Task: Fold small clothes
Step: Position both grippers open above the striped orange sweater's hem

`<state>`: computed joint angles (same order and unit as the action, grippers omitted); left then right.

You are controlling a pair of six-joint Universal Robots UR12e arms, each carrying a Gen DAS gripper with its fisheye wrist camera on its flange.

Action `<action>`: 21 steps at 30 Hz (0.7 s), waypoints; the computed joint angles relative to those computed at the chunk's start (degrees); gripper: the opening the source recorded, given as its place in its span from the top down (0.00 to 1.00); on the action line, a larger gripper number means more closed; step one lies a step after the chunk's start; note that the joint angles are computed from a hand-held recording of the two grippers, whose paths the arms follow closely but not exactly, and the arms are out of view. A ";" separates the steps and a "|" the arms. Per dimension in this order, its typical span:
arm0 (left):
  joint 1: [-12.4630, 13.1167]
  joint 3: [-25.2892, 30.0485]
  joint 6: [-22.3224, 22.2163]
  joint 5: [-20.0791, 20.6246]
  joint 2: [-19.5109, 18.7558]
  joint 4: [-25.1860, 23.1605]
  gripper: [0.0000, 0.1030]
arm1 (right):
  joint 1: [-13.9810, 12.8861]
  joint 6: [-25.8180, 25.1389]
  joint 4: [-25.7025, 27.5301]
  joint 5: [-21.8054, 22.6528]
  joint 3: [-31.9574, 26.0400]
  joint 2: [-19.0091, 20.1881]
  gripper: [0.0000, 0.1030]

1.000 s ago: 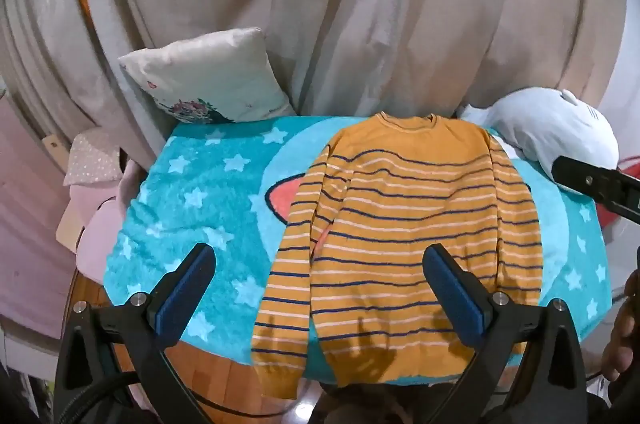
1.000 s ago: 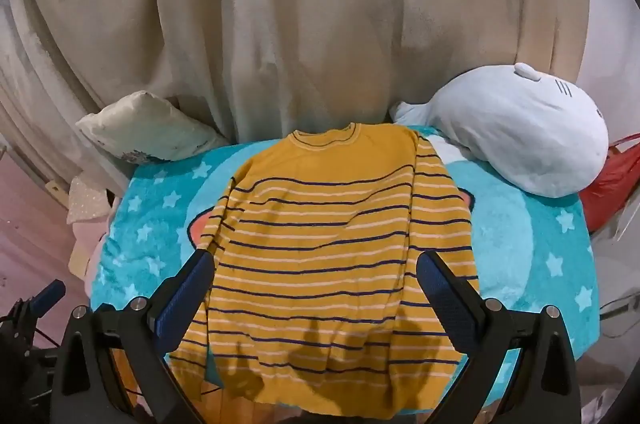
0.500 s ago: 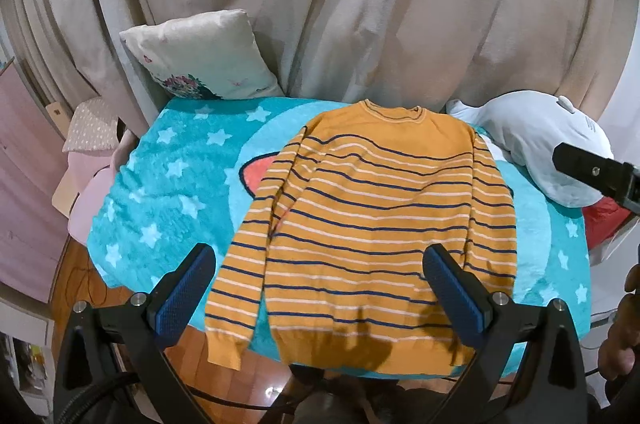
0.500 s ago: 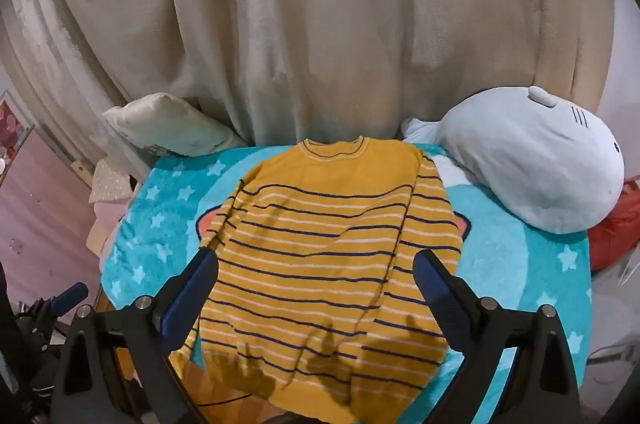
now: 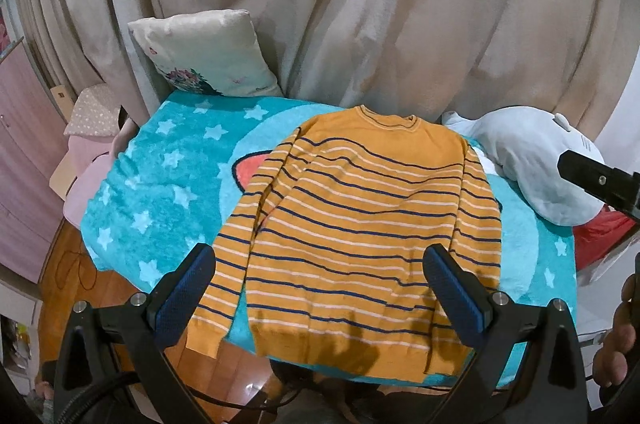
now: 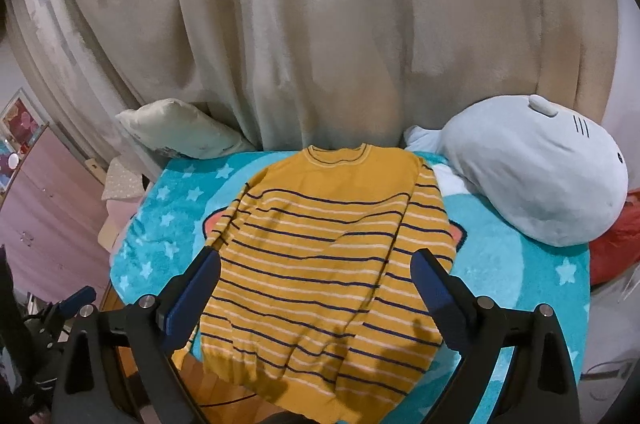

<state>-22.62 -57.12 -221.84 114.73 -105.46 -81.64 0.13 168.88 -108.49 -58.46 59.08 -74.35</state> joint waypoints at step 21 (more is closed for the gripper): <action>1.62 0.82 6.66 -2.54 -0.59 -0.67 0.00 | 1.46 4.64 -0.40 -2.08 -1.14 1.33 0.08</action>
